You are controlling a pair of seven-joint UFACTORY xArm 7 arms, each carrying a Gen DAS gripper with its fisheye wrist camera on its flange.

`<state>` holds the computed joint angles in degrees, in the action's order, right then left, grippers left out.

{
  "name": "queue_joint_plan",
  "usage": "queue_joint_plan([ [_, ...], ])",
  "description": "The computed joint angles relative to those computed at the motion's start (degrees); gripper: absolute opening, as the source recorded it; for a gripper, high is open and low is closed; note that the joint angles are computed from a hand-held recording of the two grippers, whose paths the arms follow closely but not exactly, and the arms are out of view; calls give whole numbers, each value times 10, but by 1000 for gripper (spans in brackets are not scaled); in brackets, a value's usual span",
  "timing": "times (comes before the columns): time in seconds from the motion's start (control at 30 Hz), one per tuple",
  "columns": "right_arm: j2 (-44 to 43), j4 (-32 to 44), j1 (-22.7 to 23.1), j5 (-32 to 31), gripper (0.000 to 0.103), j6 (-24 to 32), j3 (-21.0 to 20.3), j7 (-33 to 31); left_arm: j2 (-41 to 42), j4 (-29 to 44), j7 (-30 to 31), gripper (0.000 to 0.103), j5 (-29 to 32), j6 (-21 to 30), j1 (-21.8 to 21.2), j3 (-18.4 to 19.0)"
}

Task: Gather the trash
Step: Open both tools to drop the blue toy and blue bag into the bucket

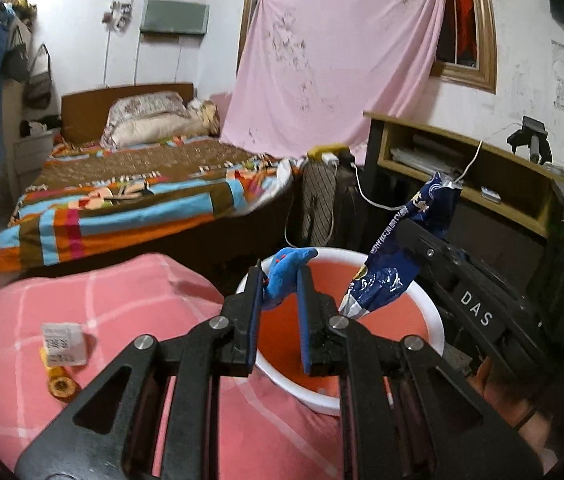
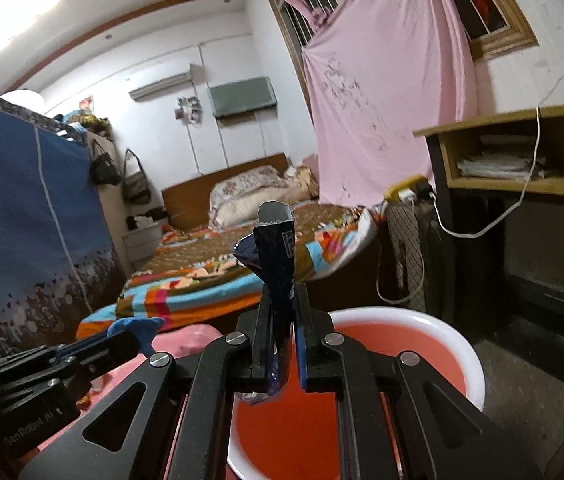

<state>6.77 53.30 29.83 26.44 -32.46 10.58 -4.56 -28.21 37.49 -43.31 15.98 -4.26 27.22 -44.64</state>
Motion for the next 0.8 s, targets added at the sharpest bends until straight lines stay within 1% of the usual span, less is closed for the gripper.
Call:
queue_joint_plan([
  [0.07, 0, 4, 3, 19, 8, 16, -3, -9, 14, 7, 1, 0, 2, 10, -6, 0],
  [0.13, -2, 5, 2, 27, 8, 30, -5, -9, 28, 18, -1, 0, 10, 20, -4, -5],
  [0.2, 0, 8, 3, 35, 8, 42, -8, -10, 42, 26, -5, 0, 20, 27, -9, -2],
  [0.37, 0, 14, 15, 73, 8, 65, -17, -33, 80, 43, -16, 0, 42, 49, -49, 35],
  [0.4, 0, 15, 16, 78, 8, 69, -18, -35, 92, 50, -17, 0, 44, 56, -62, 46],
  [0.47, -1, 15, 13, 77, 9, 78, -18, -28, 111, 55, -10, 0, 39, 64, -104, 84],
  [0.63, 1, 24, 26, 112, 9, 102, -33, -49, 140, 67, -16, 0, 39, 71, -166, 143],
  [0.7, 1, 25, 29, 118, 10, 108, -37, -53, 150, 72, -20, 2, 38, 76, -190, 166],
  [0.8, 2, 31, 40, 143, 12, 117, -47, -71, 160, 74, -23, 9, 34, 79, -227, 202],
])
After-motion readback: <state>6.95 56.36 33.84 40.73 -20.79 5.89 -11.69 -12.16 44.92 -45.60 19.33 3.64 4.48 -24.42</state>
